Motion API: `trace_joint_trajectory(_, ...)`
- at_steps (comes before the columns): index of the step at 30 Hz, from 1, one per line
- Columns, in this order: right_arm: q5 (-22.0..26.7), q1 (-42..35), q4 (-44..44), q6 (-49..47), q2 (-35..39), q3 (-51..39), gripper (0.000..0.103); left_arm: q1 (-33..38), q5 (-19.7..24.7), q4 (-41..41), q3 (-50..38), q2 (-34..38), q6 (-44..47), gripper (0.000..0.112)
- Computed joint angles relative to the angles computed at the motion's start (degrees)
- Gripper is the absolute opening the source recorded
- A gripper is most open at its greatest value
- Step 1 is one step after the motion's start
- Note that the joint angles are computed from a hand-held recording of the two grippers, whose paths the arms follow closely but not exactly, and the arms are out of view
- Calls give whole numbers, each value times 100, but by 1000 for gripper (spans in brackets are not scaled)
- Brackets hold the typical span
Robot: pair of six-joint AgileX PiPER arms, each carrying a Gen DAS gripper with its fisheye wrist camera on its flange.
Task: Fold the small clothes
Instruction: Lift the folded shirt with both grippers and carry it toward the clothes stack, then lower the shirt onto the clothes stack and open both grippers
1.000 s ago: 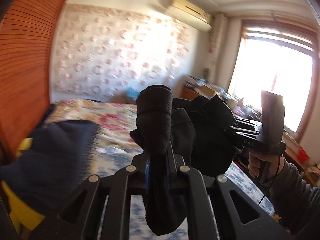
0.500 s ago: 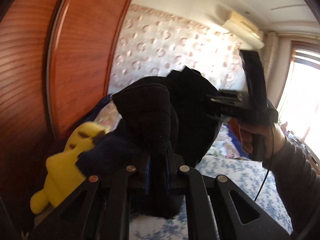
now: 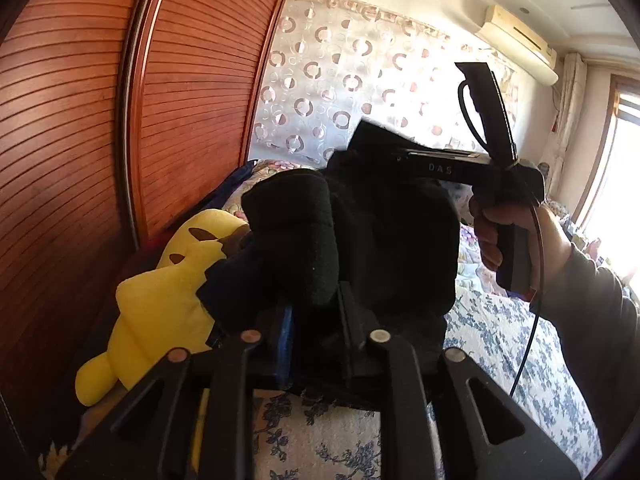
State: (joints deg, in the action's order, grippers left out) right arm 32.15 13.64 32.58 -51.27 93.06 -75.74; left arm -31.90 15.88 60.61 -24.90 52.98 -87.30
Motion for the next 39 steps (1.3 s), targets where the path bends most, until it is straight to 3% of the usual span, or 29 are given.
trace_joint_trajectory(1, -139, -37, 52, -43, -71, 78, 61, -203, 243, 126, -16, -61, -126, 26)
trace_joint_trajectory(3, -257, -215, 430, -341, -331, 335, 64, -650, 797, 381, -83, -116, -347, 32)
trace_joint_trajectory(8, 90, -777, 1571, -1601, -891, 955, 72, -1659, 2001, 727, -221, -125, -698, 40)
trace_joint_trajectory(11, 358, -940, 1659, -1712, -897, 1165, 72, -1927, 2269, 739, -281, -156, -720, 43)
trace_joint_trajectory(21, -147, -817, 1598, -1614, -364, 1418, 82, -2755, 3178, 541, -559, -223, -581, 46)
trace_joint_trajectory(28, -146, -909, 1385, -1189, -975, 1738, 82, -3361, 3759, 475, -716, -74, -678, 46)
trace_joint_trajectory(36, 736, -1899, 1645, -1470, -2703, 2751, 83, -4637, 4706, 434, -1011, 497, -1235, 46)
trace_joint_trajectory(39, 1622, -2914, 1845, -1793, -3507, 3136, 86, -5073, 5036, 371, -1188, 786, -1458, 46)
